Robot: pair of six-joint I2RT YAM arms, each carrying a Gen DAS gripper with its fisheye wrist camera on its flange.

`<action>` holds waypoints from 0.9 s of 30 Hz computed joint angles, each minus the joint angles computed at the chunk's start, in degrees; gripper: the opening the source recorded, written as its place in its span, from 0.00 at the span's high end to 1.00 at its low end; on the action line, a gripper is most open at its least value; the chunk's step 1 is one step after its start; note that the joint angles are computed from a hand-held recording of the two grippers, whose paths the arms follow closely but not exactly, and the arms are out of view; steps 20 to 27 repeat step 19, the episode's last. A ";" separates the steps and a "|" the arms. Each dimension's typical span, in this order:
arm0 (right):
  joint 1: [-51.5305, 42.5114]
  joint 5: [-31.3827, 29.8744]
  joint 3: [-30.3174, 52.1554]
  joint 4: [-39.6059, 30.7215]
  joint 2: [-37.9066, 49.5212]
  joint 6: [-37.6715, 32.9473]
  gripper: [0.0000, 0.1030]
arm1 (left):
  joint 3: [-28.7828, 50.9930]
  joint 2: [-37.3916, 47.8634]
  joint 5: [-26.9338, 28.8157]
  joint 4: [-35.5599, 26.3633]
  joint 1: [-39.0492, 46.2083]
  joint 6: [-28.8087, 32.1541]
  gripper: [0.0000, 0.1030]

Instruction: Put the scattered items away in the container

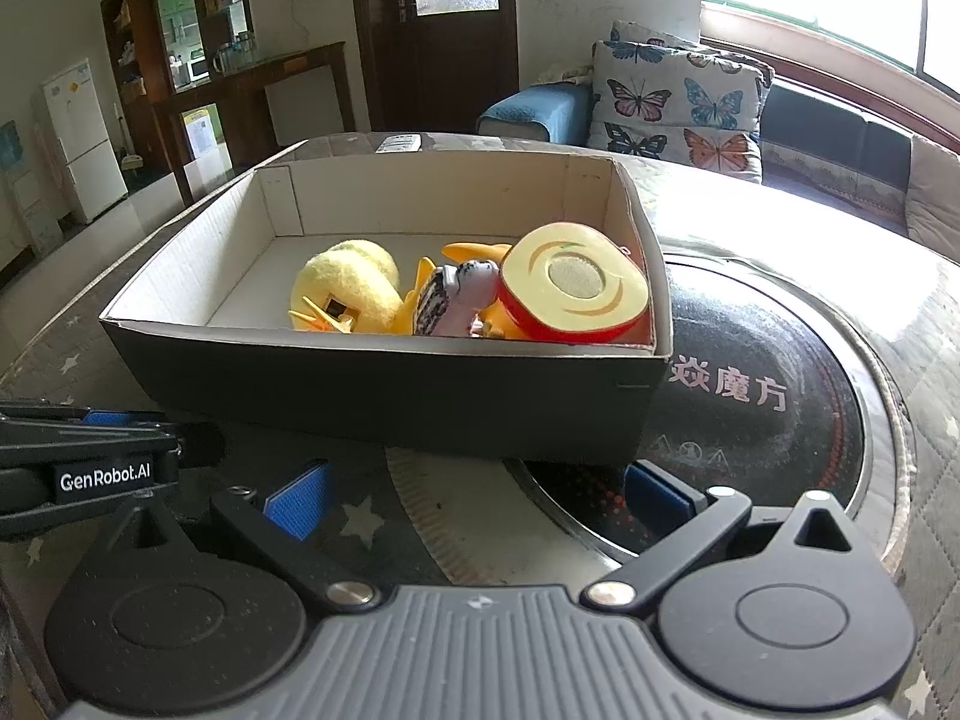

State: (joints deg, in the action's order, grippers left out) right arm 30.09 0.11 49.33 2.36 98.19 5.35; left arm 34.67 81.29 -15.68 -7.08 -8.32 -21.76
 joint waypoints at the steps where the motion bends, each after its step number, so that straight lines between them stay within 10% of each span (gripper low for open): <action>1: -0.02 -0.06 0.03 -0.01 -0.03 0.00 0.00 | 0.04 -0.12 -0.15 -0.04 -0.06 0.00 0.69; 27: -0.57 -0.71 -0.08 0.23 -0.72 0.10 0.00 | 0.61 -0.96 -1.21 -0.36 -0.91 0.33 0.71</action>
